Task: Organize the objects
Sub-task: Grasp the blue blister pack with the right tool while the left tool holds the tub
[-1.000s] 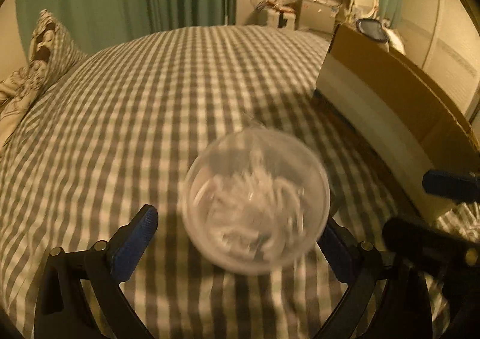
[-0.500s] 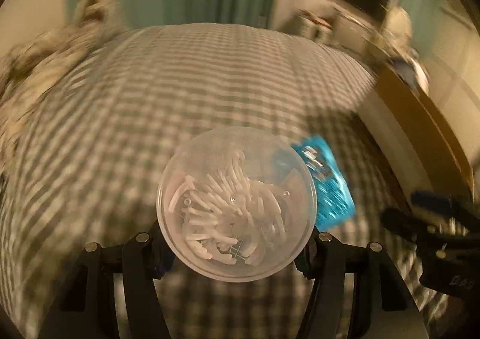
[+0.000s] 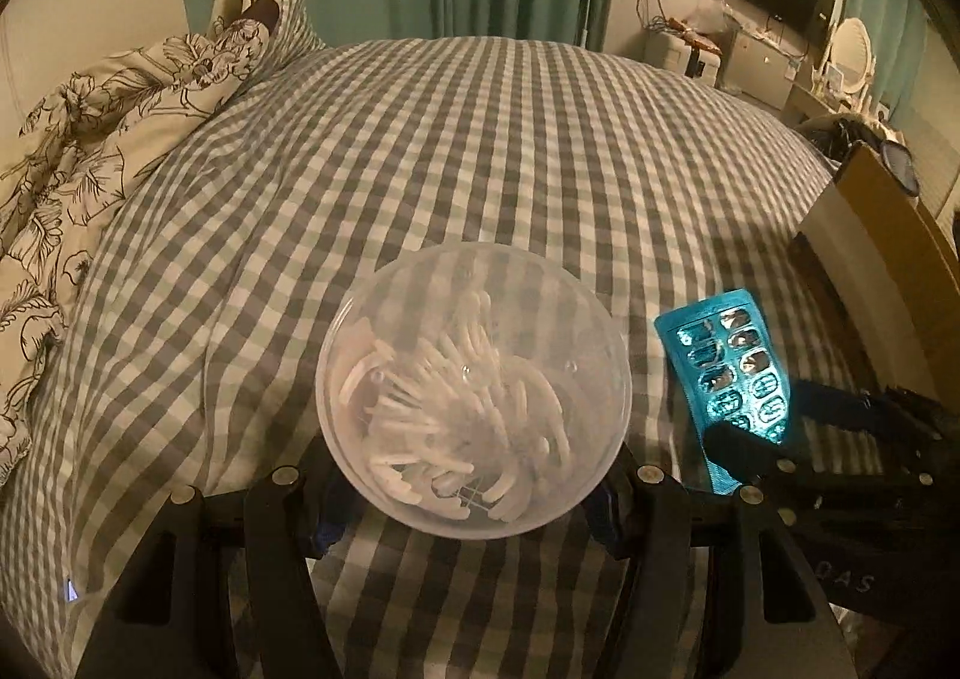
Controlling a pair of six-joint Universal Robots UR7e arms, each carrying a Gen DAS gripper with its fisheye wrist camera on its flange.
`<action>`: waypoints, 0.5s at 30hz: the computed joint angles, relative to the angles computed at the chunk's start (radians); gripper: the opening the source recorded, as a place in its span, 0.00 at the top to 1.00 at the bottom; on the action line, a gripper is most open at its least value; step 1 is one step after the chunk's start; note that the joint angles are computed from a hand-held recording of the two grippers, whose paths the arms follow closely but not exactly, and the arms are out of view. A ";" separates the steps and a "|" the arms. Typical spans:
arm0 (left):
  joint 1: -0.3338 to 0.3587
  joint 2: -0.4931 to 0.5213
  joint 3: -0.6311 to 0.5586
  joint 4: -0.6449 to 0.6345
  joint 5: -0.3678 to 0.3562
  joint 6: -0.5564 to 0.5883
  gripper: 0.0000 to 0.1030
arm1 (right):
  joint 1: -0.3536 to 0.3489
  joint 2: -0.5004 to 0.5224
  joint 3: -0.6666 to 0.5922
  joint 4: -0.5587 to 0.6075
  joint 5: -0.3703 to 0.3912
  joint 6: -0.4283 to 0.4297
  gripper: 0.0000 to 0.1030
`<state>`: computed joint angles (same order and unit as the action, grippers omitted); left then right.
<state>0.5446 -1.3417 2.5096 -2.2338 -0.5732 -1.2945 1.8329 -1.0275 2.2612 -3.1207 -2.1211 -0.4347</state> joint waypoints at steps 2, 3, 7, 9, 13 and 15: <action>0.010 0.001 -0.003 0.030 0.011 -0.020 0.39 | -0.001 0.017 -0.016 0.011 0.025 0.010 0.28; 0.015 0.000 -0.001 0.020 0.010 -0.015 0.39 | -0.004 0.026 -0.023 0.018 0.029 0.020 0.28; 0.006 0.000 0.005 0.018 0.013 -0.019 0.39 | -0.003 0.046 -0.017 0.004 -0.004 0.014 0.30; -0.006 -0.002 0.007 0.034 0.015 -0.032 0.39 | 0.008 0.049 -0.007 -0.015 -0.035 -0.004 0.33; -0.016 -0.035 0.023 0.012 0.000 -0.038 0.39 | 0.023 0.044 0.022 -0.074 -0.064 -0.029 0.33; -0.030 -0.069 0.023 0.049 -0.012 -0.072 0.39 | 0.036 0.029 0.040 -0.103 -0.078 -0.035 0.33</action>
<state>0.5151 -1.4109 2.5327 -2.1851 -0.5849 -1.3670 1.8686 -0.9984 2.3014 -3.2232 -2.1989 -0.4693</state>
